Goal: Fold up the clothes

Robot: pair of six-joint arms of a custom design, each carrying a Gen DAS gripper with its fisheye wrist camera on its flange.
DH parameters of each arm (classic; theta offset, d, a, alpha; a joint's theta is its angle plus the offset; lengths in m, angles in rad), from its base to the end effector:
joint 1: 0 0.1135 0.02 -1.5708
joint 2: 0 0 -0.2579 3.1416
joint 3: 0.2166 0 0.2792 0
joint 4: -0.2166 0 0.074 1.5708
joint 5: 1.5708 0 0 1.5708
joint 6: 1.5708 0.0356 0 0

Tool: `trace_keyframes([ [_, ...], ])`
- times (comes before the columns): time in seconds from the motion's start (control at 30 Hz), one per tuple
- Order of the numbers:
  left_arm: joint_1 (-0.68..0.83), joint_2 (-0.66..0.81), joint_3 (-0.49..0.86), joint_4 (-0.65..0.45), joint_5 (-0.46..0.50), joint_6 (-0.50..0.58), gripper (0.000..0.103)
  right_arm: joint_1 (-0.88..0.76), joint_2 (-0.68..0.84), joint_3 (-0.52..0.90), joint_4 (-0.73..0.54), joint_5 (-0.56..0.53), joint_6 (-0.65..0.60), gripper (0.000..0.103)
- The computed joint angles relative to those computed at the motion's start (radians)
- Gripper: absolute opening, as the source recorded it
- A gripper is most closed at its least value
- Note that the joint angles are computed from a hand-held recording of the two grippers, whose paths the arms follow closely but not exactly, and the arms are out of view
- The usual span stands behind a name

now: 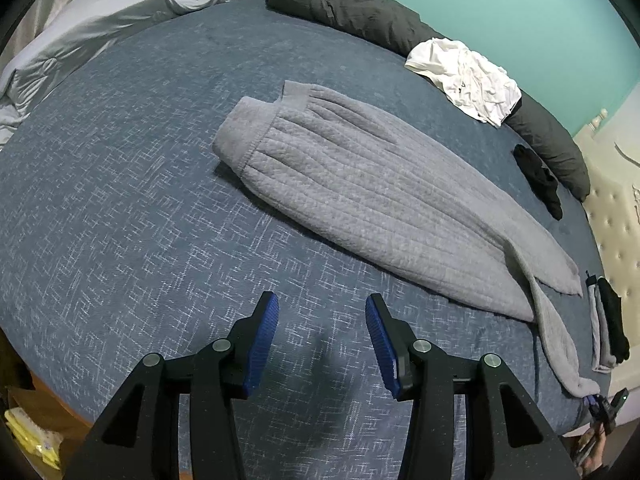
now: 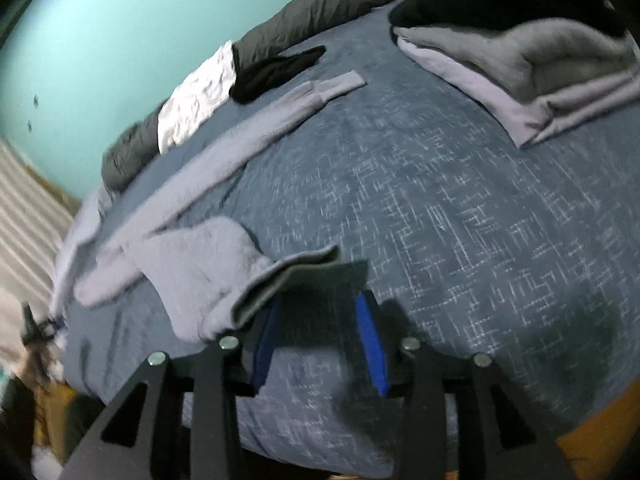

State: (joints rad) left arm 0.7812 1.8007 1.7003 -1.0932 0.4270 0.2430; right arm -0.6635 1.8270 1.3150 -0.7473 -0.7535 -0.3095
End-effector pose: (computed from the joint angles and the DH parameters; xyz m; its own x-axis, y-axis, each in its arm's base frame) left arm 0.2911 0.2679 0.2981 -0.7689 -0.4540 -0.4501 -0.3581 0.8891 -0.2851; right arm 0.3168 -0.2168 0.1865 -0.8008 0.3441 -0.4903 0.0421 0.8488 0.5270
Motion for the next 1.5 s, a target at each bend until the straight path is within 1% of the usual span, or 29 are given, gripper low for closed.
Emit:
trace_keyframes([
  [0.1, 0.008, 0.008, 0.007, -0.001, 0.0, 0.0, 0.049, -0.017, 0.035, 0.036, -0.01, -0.037, 0.085, 0.039],
  [0.23, 0.014, 0.017, 0.01, 0.001, -0.004, 0.001, 0.049, -0.012, 0.049, 0.059, -0.028, -0.028, 0.108, 0.039],
  [0.37, 0.015, 0.019, 0.008, 0.003, -0.004, 0.001, 0.049, 0.013, 0.018, 0.048, 0.002, 0.08, 0.134, 0.039],
  [0.53, 0.014, 0.012, 0.001, 0.006, 0.002, 0.001, 0.049, 0.025, 0.007, 0.04, 0.029, 0.164, 0.162, 0.039],
  [0.7, 0.014, 0.015, 0.011, 0.001, 0.001, 0.0, 0.049, 0.027, 0.014, 0.043, 0.038, 0.194, 0.166, 0.039],
  [0.93, 0.012, 0.026, 0.022, -0.001, -0.003, -0.003, 0.049, 0.072, 0.02, 0.051, 0.018, 0.259, 0.151, 0.039],
  [0.97, 0.01, 0.028, 0.022, 0.0, -0.003, -0.006, 0.049, 0.082, 0.022, 0.052, 0.008, 0.263, 0.141, 0.041],
  [1.0, 0.008, 0.03, 0.022, 0.001, -0.004, -0.008, 0.049, 0.091, 0.024, 0.053, -0.001, 0.267, 0.131, 0.046],
  [1.03, 0.006, 0.031, 0.022, 0.003, -0.003, -0.01, 0.049, 0.109, 0.021, 0.047, -0.007, 0.285, 0.113, 0.055],
  [1.1, 0.001, 0.035, 0.024, 0.004, -0.003, -0.013, 0.049, 0.149, 0.014, 0.032, -0.016, 0.329, 0.076, 0.056],
  [1.17, -0.006, 0.043, 0.029, 0.007, -0.009, -0.014, 0.049, 0.173, -0.002, 0.012, -0.015, 0.347, 0.06, 0.055],
  [1.2, -0.009, 0.047, 0.032, 0.008, -0.012, -0.017, 0.049, 0.183, -0.012, 0.002, -0.012, 0.358, 0.057, 0.053],
  [1.23, -0.014, 0.054, 0.038, 0.009, -0.015, -0.021, 0.049, 0.193, -0.022, -0.008, -0.008, 0.37, 0.055, 0.042],
  [1.27, -0.018, 0.061, 0.044, 0.011, -0.018, -0.026, 0.049, 0.205, -0.032, -0.015, -0.004, 0.388, 0.049, 0.021],
  [1.3, -0.021, 0.067, 0.049, 0.012, -0.02, -0.029, 0.049, 0.212, -0.041, -0.02, -0.003, 0.397, 0.039, 0.011],
  [1.4, -0.038, 0.093, 0.078, 0.017, -0.035, -0.041, 0.049, 0.225, -0.079, -0.021, 0.017, 0.406, -0.001, 0.009],
  [1.5, -0.056, 0.123, 0.115, 0.024, -0.044, -0.06, 0.05, 0.215, -0.095, 0.025, 0.071, 0.433, -0.003, 0.008],
])
